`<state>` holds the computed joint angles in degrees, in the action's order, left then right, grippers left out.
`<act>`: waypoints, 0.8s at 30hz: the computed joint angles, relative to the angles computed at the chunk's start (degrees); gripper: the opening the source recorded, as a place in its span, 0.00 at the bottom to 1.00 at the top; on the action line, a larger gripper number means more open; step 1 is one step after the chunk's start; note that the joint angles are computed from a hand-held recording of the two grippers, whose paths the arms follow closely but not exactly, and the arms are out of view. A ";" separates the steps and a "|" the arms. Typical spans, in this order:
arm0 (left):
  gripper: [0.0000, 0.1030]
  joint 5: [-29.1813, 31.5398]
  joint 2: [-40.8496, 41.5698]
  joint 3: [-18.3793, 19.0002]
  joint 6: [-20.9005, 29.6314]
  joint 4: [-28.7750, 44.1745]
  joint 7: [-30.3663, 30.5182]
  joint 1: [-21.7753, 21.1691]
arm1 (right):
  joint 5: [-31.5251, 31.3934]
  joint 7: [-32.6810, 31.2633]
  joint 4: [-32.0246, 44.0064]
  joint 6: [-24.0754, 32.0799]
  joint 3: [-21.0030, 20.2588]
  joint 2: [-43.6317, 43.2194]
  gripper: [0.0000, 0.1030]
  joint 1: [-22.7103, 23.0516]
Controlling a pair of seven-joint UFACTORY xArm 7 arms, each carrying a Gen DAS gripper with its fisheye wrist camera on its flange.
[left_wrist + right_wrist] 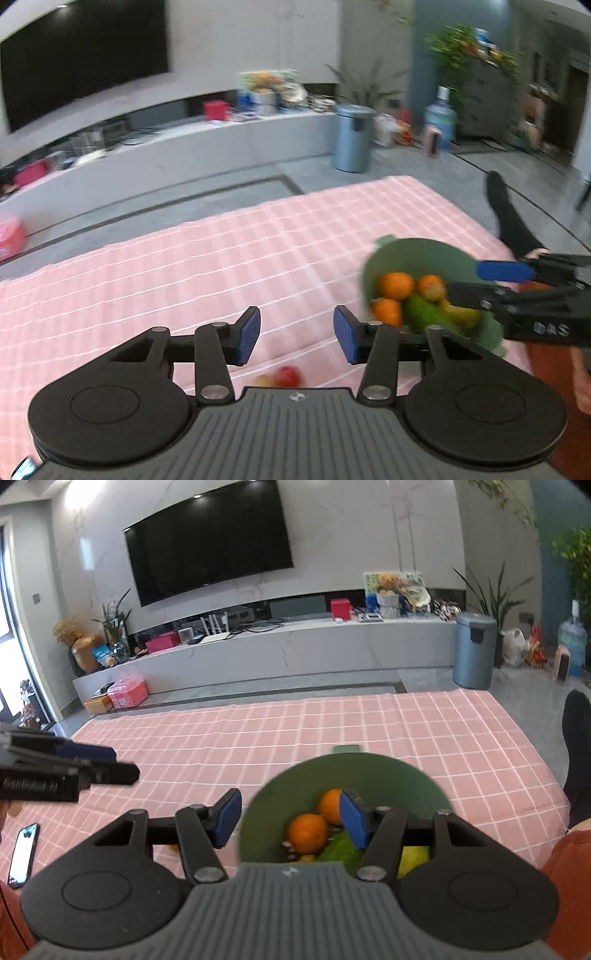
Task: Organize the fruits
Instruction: 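Withdraw both tools toward the last kiwi and the red tomato, then close the left tool on the kiwi while the right tool grips the red tomato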
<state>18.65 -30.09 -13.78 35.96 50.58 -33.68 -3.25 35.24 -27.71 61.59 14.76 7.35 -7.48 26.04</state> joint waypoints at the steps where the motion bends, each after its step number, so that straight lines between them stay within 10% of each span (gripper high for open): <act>1: 0.47 0.25 -0.95 -0.33 0.65 -0.42 -1.02 0.49 | -0.51 0.56 -0.88 -0.66 0.65 -0.68 0.54 0.25; 12: 0.39 -6.96 -10.69 2.21 -2.39 -12.22 -1.84 -1.22 | -6.36 2.84 -7.64 -7.55 1.85 -3.28 0.37 8.14; 24: 0.29 -13.28 -5.26 6.92 -11.05 -16.65 5.29 -3.15 | -22.80 13.11 -2.53 -5.40 6.12 6.68 0.20 4.24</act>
